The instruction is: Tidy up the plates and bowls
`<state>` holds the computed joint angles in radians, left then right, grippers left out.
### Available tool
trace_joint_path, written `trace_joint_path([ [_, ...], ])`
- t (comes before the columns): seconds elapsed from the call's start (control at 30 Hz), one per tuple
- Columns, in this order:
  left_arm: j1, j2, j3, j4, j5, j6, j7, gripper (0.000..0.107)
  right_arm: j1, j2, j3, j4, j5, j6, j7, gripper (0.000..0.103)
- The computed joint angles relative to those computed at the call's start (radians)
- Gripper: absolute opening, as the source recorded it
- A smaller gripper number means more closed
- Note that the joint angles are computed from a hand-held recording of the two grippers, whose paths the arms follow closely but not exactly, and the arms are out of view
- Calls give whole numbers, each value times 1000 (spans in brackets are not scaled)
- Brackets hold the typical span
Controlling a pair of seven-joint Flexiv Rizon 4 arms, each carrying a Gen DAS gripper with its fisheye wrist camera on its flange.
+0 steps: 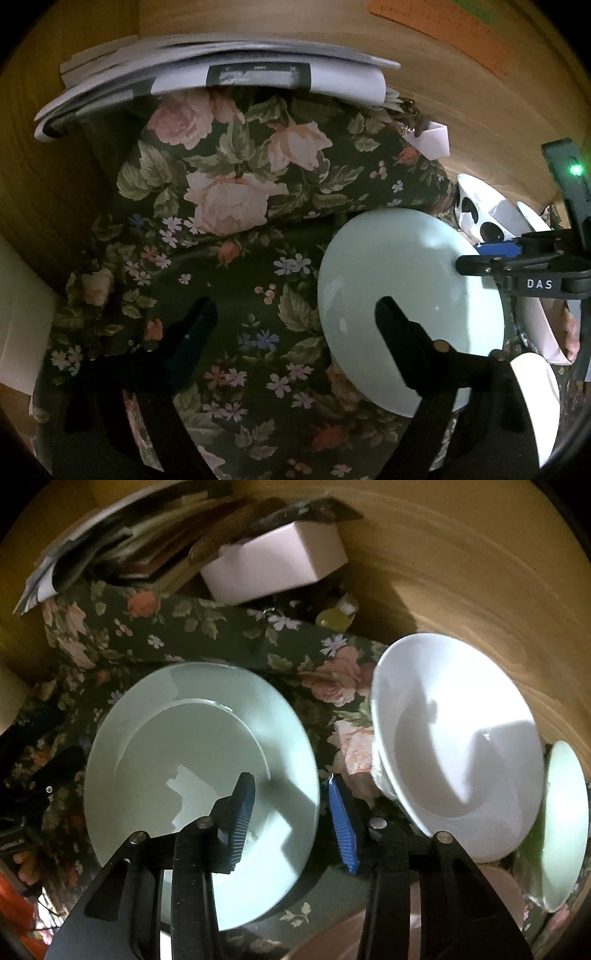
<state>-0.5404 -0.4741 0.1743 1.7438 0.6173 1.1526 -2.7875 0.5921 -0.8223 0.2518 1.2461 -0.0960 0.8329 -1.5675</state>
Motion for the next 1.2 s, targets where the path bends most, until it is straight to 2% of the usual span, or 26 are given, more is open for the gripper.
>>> trace_joint_path([
  [0.1,13,-3,-9,7,-16,12,13,79,14,5,-9,7,-15,-5,7,37],
  [0.3,17,12,-8,45,-37,29,35,68,-7,12,27,2,23,-24,-25,36],
  [0.57,10,51,-8,108,-24,35,15,52,10,54,65,69,60,7,-68,36],
  [0.77,21,82,-16,147,-4,23,-13,46,34,72,64,116,70,38,-61,37],
  [0.87,61,84,-44,178,-41,64,17,43,38,73,68,117,71,13,-50,37],
  [1.0,75,82,-47,197,-66,112,55,42,54,71,59,128,58,38,-22,38],
  [1.2,47,69,-18,188,-80,123,65,42,53,87,64,196,57,138,30,38],
])
